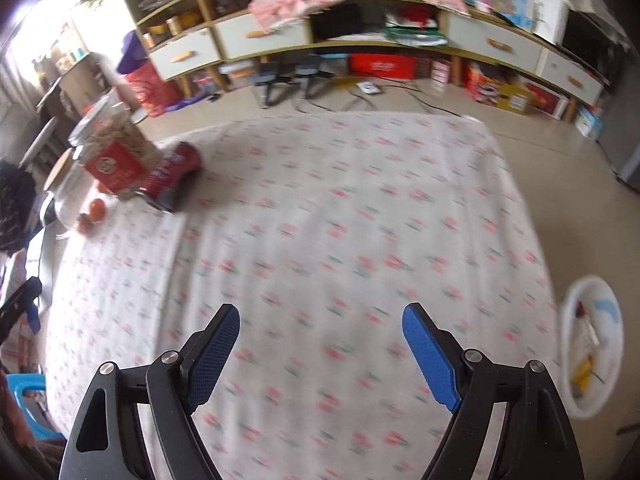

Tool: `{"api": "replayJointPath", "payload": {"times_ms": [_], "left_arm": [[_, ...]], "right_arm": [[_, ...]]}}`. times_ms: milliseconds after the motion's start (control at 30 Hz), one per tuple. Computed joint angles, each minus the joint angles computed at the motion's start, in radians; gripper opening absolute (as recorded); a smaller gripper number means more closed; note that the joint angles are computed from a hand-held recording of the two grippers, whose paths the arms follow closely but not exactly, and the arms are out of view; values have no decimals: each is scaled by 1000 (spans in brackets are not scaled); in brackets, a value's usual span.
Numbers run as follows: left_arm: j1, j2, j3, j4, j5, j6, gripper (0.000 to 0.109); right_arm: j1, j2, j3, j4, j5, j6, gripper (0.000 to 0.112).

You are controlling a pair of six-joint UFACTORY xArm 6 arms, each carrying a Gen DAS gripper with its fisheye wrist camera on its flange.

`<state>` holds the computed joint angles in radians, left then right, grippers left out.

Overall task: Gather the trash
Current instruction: 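Grasp the red DRINK MILK can with the right gripper and lift it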

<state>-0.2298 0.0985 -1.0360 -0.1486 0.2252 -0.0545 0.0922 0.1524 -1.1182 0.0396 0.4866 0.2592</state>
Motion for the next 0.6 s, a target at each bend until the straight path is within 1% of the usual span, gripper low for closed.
{"api": "replayJointPath", "payload": {"times_ms": [67, 100, 167, 267, 333, 433, 467, 533, 600], "left_arm": [[22, 3, -5, 65, -13, -53, 47], [25, 12, -11, 76, -17, -66, 47], [36, 26, -30, 14, 2, -25, 47], [42, 54, -67, -110, 47, 62, 47], [40, 66, -83, -135, 65, 79, 47], [37, 71, -95, -233, 101, 160, 47], [35, 74, -101, -262, 113, 183, 47], [36, 71, -101, -284, 126, 201, 47], [34, 68, -99, -286, 130, 205, 47]], "right_arm": [[39, 94, -115, 61, 6, -34, 85], [52, 132, -162, 87, 10, -45, 85], [77, 219, -270, 149, 15, -76, 85], [97, 336, -422, 174, 30, -77, 85], [100, 396, -502, 208, 45, -90, 85], [103, 492, -640, 317, 78, -144, 85], [104, 522, -682, 333, 89, -152, 85], [106, 592, -780, 337, 110, -141, 85], [104, 666, -883, 352, 150, -117, 85]]}}
